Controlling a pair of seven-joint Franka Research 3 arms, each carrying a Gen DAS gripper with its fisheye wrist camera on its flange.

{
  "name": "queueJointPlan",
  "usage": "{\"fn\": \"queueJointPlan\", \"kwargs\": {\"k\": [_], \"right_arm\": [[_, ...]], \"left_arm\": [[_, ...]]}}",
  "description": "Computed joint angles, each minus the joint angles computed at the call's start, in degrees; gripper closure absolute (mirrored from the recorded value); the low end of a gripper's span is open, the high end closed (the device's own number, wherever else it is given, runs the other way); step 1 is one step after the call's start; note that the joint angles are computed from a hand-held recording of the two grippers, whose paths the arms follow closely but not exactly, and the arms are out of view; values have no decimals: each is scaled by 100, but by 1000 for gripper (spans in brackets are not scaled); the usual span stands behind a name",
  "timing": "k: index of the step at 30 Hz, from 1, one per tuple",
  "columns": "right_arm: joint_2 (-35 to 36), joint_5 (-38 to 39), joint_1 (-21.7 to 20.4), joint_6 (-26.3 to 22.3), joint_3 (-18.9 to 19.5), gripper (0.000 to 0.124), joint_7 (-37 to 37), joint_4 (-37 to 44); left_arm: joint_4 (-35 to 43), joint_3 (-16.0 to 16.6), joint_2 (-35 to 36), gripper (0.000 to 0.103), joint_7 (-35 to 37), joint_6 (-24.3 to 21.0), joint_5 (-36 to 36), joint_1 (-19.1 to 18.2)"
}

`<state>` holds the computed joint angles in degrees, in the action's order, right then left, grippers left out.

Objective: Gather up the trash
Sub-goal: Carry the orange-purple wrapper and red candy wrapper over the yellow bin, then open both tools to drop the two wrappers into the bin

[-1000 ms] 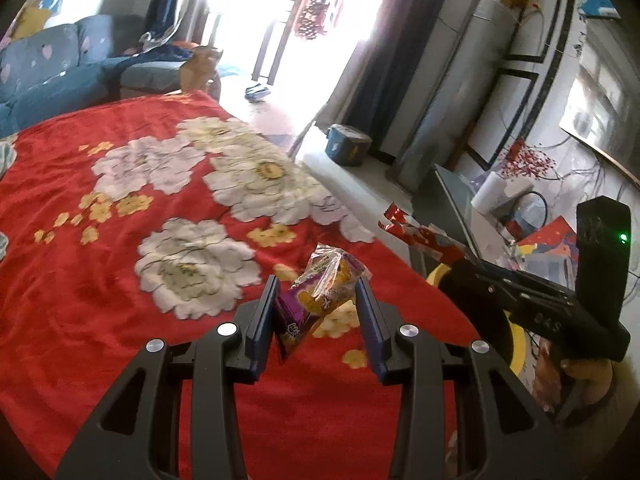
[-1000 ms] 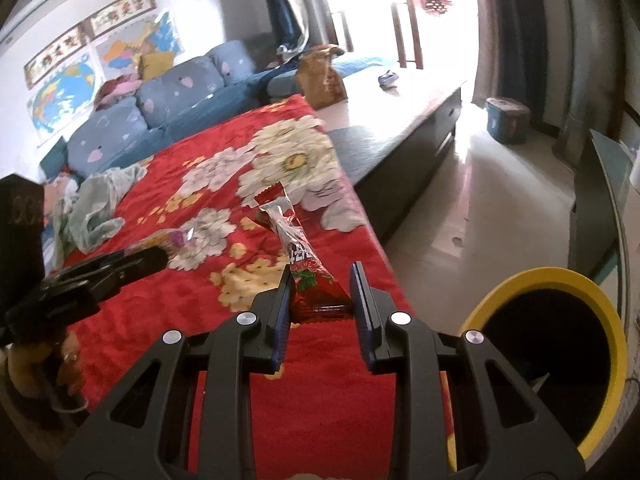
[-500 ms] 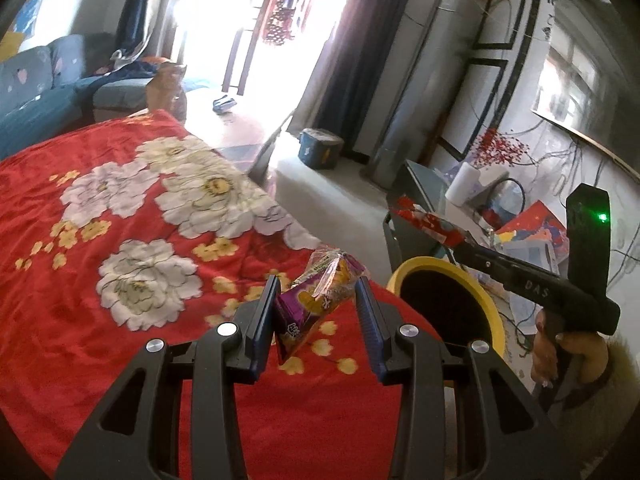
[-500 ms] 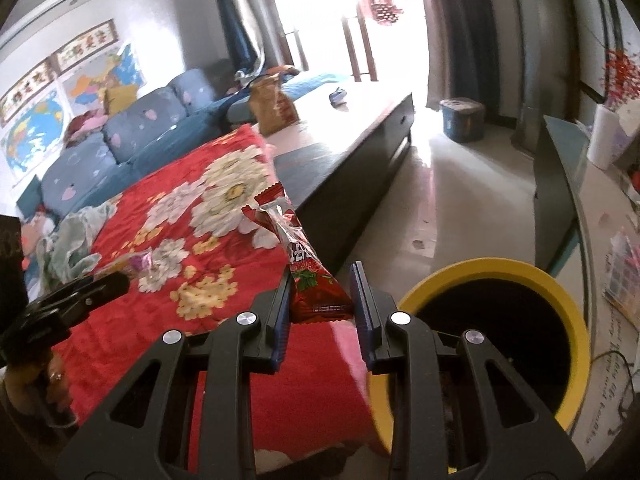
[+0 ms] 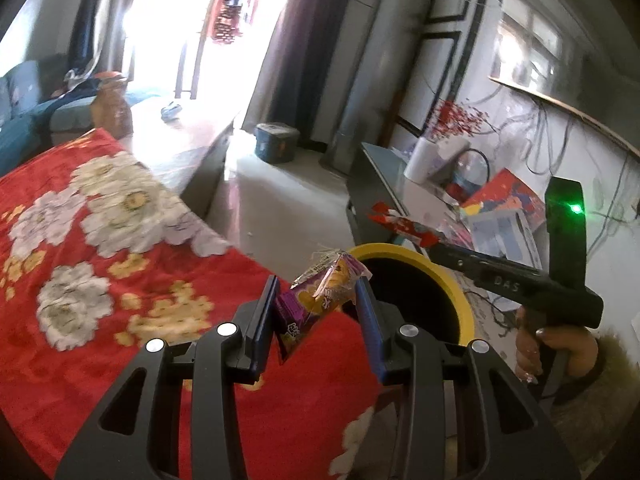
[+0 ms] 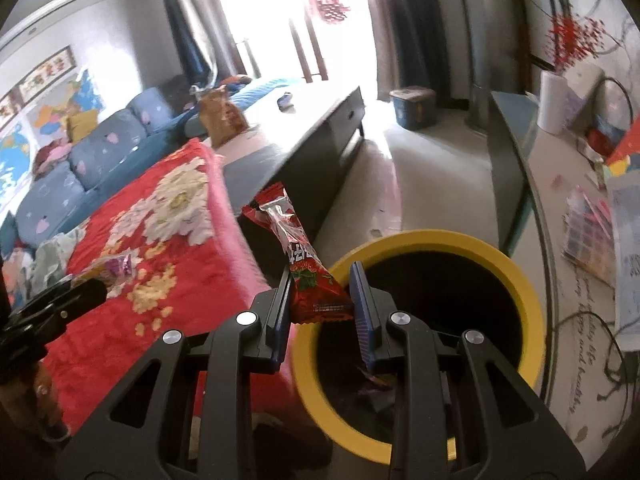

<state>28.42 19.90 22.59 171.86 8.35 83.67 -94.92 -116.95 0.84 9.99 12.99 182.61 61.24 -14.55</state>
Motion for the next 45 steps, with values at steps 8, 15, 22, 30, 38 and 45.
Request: {"fn": "queueJointPlan", "kwargs": {"k": [8,15,22,30,38,45], "right_arm": [[-134,-75,21,95,-309,102,425,-369],[-221,-176,-15,136,-528,102,841,-669],[-203,-295,-67,36,-638,102,1209,-770],[-149,-332,-205,-107,-604,102,1402,-815],[-239,-216,-282,-160,-545,74,1470,-932],[-644,-765,377,375,-1168,43,2147,-1449]], "left_arm": [[380,-540,480,66,1522,-153,-1310,80],[720,-1151,983,66,2813,-297,-2424,328],[1217,-1399,1495,66,3712,-571,-3096,282],[1909,-1453,2156,64,4586,-978,-3724,60],[2119,-1330,2419,19,5044,-995,-4207,-98],[1326,-126,1721,7,4009,-552,-3685,-899]]}}
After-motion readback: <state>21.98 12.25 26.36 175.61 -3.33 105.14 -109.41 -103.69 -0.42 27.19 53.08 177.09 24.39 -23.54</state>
